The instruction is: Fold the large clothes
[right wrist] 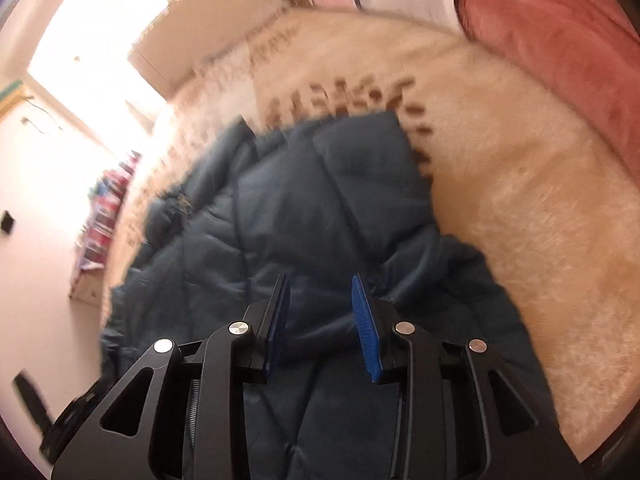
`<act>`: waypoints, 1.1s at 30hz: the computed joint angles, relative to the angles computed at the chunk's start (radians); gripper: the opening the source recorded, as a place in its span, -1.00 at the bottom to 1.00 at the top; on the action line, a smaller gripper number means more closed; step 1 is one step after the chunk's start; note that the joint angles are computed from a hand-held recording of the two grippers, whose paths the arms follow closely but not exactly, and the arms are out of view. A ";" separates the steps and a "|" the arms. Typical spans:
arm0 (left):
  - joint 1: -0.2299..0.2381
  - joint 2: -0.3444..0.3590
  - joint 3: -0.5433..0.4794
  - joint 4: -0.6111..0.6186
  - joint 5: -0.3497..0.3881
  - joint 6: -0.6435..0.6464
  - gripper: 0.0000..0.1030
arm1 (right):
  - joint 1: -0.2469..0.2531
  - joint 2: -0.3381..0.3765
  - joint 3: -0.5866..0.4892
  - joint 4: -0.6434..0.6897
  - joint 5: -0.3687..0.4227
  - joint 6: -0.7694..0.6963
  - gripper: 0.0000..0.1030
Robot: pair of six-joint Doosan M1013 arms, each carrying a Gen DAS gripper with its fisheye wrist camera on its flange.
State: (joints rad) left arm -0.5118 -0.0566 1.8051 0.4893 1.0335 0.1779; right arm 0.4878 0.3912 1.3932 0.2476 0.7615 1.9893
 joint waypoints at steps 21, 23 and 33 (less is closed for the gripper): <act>-0.048 -0.123 0.121 0.037 0.173 -0.156 0.11 | 0.152 -0.134 0.117 -0.105 0.022 -0.158 -0.50; -0.046 -0.130 0.128 0.035 0.170 -0.159 0.11 | 0.174 -0.146 0.132 -0.122 0.034 -0.178 -0.43; -0.027 -0.241 0.233 0.028 0.122 -0.297 0.22 | 0.229 -0.157 0.153 -0.150 0.080 -0.214 -0.42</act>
State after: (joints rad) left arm -0.5391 -0.2971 2.0376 0.5178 1.1560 -0.1192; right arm 0.7164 0.2342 1.5459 0.0979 0.8414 1.7755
